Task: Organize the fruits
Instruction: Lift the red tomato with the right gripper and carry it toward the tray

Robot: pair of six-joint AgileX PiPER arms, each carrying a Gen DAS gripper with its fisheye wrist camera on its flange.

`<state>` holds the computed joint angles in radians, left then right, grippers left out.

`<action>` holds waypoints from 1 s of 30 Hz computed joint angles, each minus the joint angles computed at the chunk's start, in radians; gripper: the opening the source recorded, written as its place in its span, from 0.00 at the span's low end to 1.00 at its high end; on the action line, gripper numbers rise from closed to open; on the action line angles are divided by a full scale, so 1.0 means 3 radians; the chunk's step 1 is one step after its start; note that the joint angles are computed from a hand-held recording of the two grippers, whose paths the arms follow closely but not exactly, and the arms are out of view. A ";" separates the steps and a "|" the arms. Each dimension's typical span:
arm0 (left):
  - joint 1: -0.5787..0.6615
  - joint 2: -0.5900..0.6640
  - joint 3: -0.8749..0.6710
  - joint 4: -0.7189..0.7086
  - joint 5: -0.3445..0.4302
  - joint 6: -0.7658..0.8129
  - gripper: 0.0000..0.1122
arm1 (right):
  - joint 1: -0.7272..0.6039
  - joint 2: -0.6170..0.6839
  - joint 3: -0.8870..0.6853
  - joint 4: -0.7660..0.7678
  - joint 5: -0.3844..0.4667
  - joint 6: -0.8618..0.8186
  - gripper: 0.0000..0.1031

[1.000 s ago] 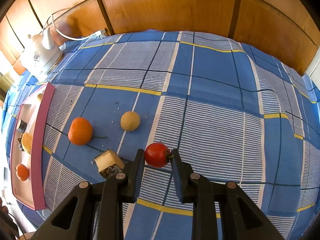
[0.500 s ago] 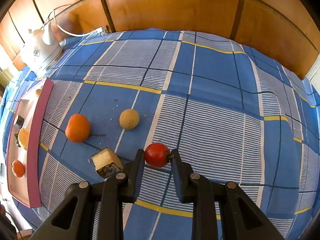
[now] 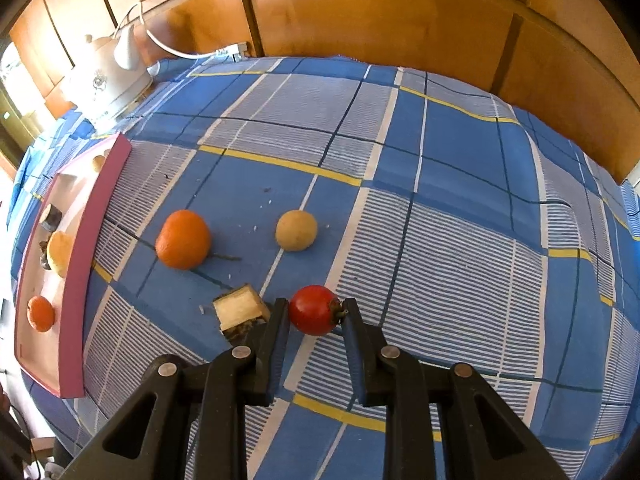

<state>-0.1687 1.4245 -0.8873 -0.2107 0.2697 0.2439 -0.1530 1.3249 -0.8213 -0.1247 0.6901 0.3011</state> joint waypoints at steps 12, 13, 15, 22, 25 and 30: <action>0.0182 0.0057 -0.0070 -0.0182 0.0020 0.0120 0.91 | 0.0171 -0.0115 -0.0090 0.0163 0.0040 -0.0030 0.26; 0.0210 0.0057 -0.0075 -0.0275 0.0034 0.0215 0.91 | 0.0251 -0.0116 -0.0139 0.0198 0.0049 -0.0032 0.26; 0.0264 0.0055 -0.0080 -0.0389 0.0057 0.0351 0.91 | 0.0438 -0.0060 -0.0260 0.0239 0.0051 -0.0009 0.26; 0.0476 0.0031 -0.0074 -0.0729 0.0097 0.0734 0.91 | 0.0890 0.0270 -0.0681 0.0423 -0.0059 0.0043 0.26; 0.0574 0.0001 -0.0037 -0.1064 0.0089 0.1095 0.91 | 0.0699 0.0227 -0.0681 0.1076 -0.0115 -0.0409 0.26; 0.0663 0.0039 -0.0063 -0.1300 0.0194 0.1319 0.91 | 0.0513 0.0079 -0.0598 0.1720 -0.0064 -0.0881 0.26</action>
<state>0.0300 1.4361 -0.9062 -0.6006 0.3280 0.6397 0.0009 1.3487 -1.0008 0.3913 0.6708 0.0369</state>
